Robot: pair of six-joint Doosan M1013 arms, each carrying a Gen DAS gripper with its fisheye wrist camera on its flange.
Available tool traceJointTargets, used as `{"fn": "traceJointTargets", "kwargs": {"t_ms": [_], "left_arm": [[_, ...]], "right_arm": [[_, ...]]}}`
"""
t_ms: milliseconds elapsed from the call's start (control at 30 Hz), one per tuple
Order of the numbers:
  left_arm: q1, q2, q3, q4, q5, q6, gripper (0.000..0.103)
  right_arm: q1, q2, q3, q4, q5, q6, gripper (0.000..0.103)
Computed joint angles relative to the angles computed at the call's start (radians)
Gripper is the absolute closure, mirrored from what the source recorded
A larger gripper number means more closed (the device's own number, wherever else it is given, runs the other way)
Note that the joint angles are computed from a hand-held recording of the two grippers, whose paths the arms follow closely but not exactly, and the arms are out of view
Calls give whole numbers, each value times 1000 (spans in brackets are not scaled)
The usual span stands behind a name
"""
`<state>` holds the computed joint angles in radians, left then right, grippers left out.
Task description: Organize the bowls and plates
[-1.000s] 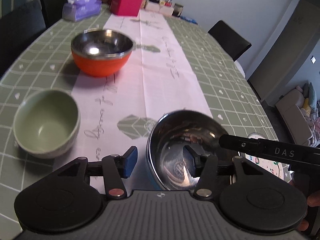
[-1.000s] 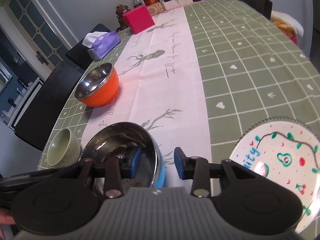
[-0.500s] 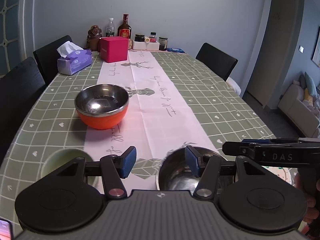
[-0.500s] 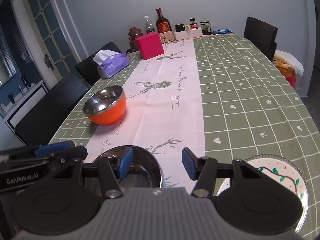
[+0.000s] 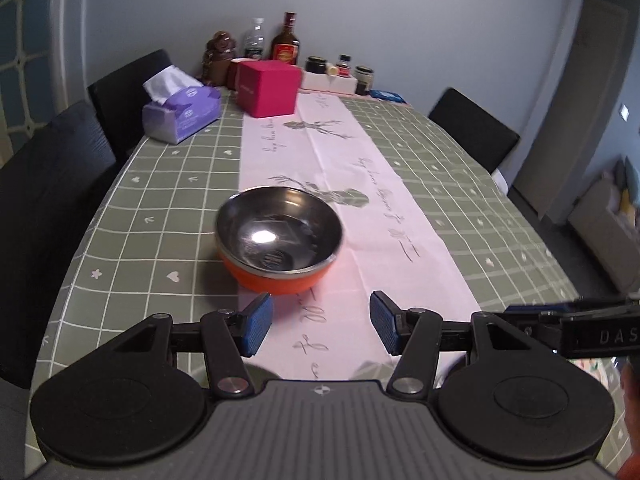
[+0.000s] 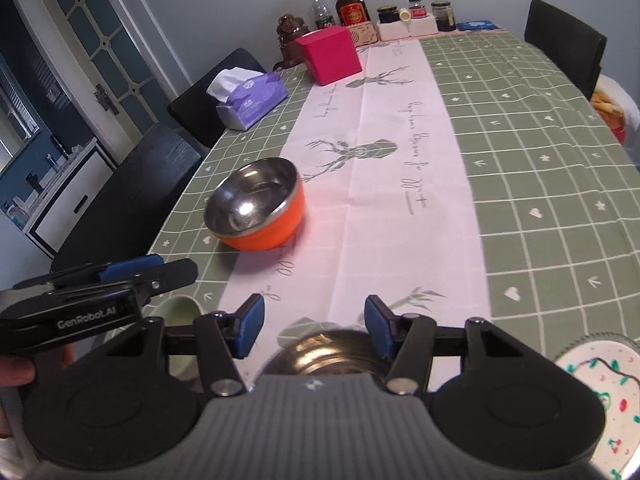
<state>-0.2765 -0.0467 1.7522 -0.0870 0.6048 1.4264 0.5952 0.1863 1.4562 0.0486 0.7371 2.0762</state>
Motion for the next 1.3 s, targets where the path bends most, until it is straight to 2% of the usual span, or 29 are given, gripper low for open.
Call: {"fn": "traceJointTargets", "kwargs": {"t_ms": [67, 300, 467, 533, 1033, 1167, 1300], "left_arm": [[24, 15, -10, -40, 1, 5, 38], [61, 70, -52, -26, 8, -67, 38], [73, 111, -77, 36, 27, -142, 39], [81, 128, -87, 34, 43, -157, 42], [104, 191, -127, -104, 53, -130, 46], [102, 205, -133, -93, 48, -152, 46], [106, 211, -134, -98, 47, -162, 56]], "right_arm": [[4, 28, -40, 1, 22, 6, 49], [-8, 141, -182, 87, 122, 34, 53], [-5, 204, -259, 44, 168, 104, 55], [-9, 226, -284, 46, 183, 126, 60], [-19, 317, -391, 46, 267, 152, 63], [-20, 330, -405, 41, 278, 151, 65], [-23, 342, -415, 47, 285, 141, 72]]}}
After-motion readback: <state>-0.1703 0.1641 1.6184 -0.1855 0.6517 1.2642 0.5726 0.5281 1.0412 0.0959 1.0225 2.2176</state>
